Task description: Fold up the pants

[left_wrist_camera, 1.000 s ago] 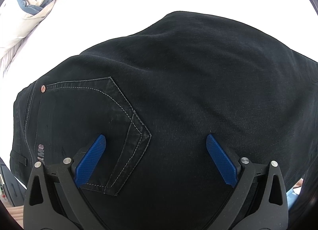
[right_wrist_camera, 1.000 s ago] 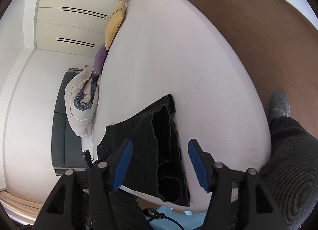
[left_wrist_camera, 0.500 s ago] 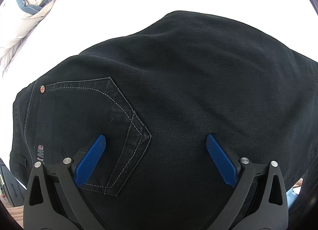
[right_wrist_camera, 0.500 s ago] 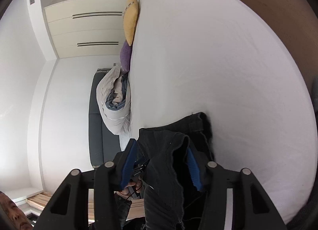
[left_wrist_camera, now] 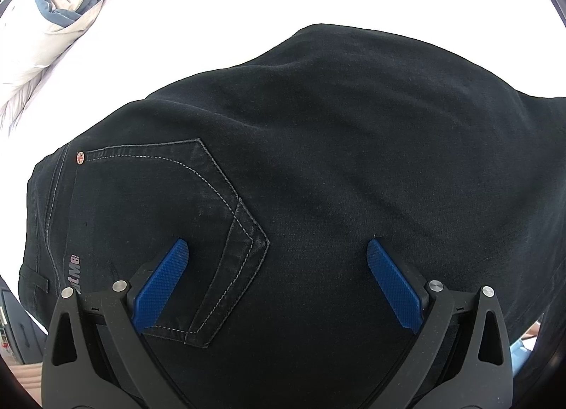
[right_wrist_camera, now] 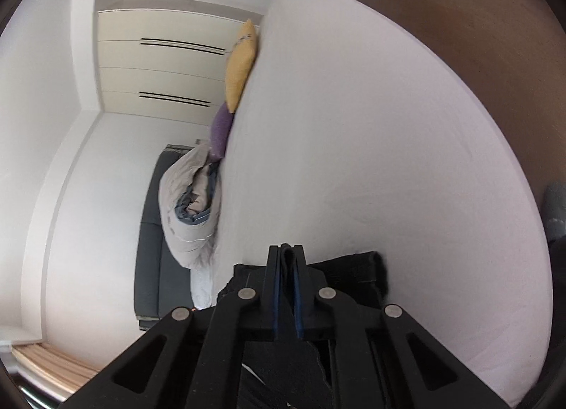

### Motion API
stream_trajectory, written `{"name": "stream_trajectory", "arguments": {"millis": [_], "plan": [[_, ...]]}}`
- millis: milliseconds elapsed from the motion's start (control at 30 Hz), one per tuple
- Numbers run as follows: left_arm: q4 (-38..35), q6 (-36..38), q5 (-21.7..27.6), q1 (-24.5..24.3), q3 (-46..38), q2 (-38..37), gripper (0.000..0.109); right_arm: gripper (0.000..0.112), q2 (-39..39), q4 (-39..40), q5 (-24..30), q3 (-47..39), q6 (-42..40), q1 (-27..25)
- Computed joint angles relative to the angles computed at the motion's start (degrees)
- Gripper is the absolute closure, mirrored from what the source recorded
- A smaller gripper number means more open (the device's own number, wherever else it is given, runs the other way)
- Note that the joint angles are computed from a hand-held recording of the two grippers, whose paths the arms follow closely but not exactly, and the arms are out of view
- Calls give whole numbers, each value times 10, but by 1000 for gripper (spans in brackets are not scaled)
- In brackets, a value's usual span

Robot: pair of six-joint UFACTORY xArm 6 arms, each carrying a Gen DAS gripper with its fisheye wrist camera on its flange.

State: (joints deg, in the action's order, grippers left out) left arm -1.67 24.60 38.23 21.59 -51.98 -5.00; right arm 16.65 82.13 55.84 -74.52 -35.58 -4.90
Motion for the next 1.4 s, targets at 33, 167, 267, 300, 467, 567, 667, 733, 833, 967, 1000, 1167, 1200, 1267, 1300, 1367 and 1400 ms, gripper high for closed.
{"name": "stream_trajectory", "arguments": {"millis": [33, 167, 267, 300, 467, 567, 667, 733, 833, 967, 1000, 1167, 1200, 1267, 1300, 1367, 1400], "plan": [[0, -1, 0, 0, 1, -1, 6, 104, 8, -44, -31, -7, 27, 10], [-1, 2, -8, 2, 8, -8, 6, 98, 21, -30, -27, 7, 55, -3], [17, -3, -30, -1, 26, -24, 6, 51, -34, -62, -68, 42, 68, 0], [30, -8, -39, -4, 34, -31, 6, 51, -56, -74, -70, 56, 65, -2], [40, 9, -62, -23, 72, -71, 6, 51, -147, -102, 17, 124, 4, -7], [51, 2, -63, -25, 77, -72, 6, 51, -172, -128, 30, 161, 21, 7], [17, 12, -38, -15, 64, -62, 6, 57, -178, -149, 22, 186, 31, 27], [21, 16, -31, -12, 63, -63, 6, 85, -172, -153, 37, 188, 24, 36], [28, 26, -30, -7, 69, -72, 6, 102, -180, -190, 28, 193, 24, 55], [16, 39, -22, 3, 79, -82, 6, 108, -189, -192, 27, 197, 14, 57], [15, 41, -20, 3, 78, -83, 6, 108, -196, -189, 33, 203, 9, 51], [0, 53, -17, 12, 83, -86, 6, 75, -208, -104, 65, 210, -29, 16], [-1, 53, -16, 13, 82, -85, 6, 57, -208, -97, 63, 210, -27, 12], [4, 44, -15, 6, 79, -82, 6, 32, -208, -82, 37, 211, -30, 12], [-1, 61, -19, 17, 89, -88, 6, 32, -197, -73, 43, 202, -36, 9], [2, 59, -16, 18, 89, -88, 6, 33, -177, -80, 39, 184, -29, 11], [2, 58, -14, 18, 89, -88, 6, 34, -166, -87, 40, 174, -28, 16]]}}
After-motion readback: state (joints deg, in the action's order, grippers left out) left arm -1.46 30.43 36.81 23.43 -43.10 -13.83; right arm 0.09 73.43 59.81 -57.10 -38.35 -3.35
